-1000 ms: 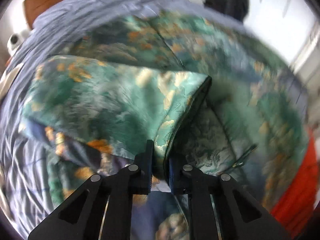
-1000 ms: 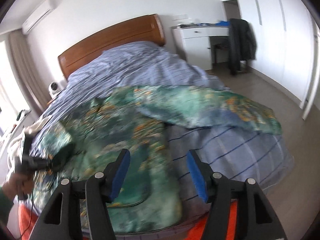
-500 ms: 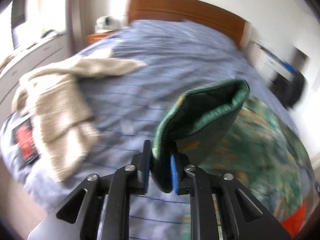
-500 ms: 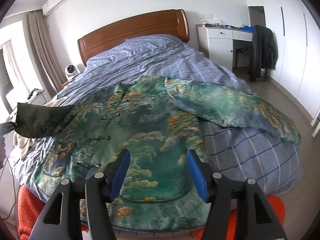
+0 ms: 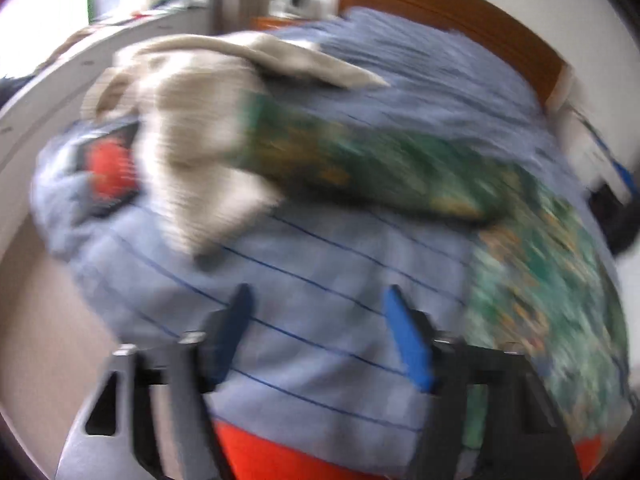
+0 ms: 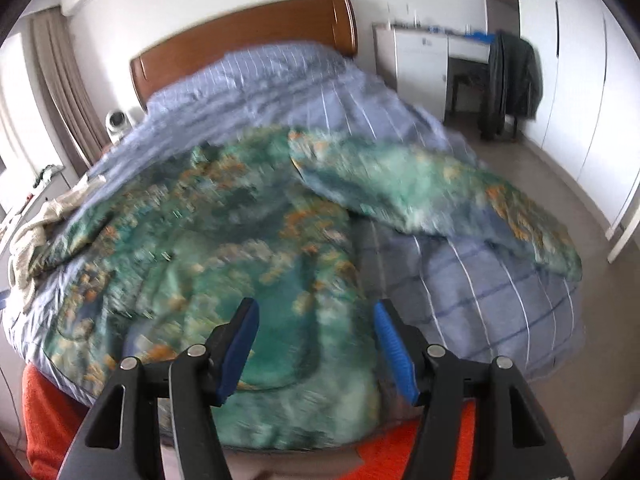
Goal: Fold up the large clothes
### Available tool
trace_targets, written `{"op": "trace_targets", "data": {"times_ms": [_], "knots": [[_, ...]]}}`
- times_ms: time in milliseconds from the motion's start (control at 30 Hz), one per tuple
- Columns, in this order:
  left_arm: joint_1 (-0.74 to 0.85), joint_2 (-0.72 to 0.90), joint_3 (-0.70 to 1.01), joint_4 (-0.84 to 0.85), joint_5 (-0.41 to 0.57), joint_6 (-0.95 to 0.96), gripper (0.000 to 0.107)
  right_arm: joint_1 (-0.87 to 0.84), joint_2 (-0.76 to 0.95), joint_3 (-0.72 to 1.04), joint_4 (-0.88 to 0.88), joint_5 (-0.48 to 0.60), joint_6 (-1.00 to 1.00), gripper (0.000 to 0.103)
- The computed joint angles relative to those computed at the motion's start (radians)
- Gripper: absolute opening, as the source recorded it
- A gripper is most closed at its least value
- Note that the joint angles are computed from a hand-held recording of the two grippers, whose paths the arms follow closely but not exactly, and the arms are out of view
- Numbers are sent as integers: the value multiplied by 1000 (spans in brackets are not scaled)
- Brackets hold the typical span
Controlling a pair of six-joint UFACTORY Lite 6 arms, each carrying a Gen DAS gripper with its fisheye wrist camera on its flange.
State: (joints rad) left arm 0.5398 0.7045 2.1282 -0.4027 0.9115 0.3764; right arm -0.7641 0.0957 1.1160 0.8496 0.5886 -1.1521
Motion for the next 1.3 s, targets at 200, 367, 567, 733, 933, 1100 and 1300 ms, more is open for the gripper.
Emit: {"op": "trace_targets", "data": {"times_ms": [200,367,567,733,933,1100,1300], "knots": [[-233,-51,-263,-32,-2,147,89,-83,301,223,-185,142,90,66],[-303,53,-247,-34,-2,160,86,-90,456,306,-198,257,51,66],[-271,31,-276,-175,92,253,14,-104,510,354,-149,351,-5,16],[-269,-150,-493,-202,71,341,9,-73,407,301,-211,301,-14,12],[-318,-173,-606,-176,-70,367,12,-65,414,322,-266,256,25,12],[-293,-233,-633,-196,-135,352,59,-20,325,161,-232,67,-8,39],[-261,-416,-710,-292,-229,354,95,-65,117,67,-116,45,-74,65]]}}
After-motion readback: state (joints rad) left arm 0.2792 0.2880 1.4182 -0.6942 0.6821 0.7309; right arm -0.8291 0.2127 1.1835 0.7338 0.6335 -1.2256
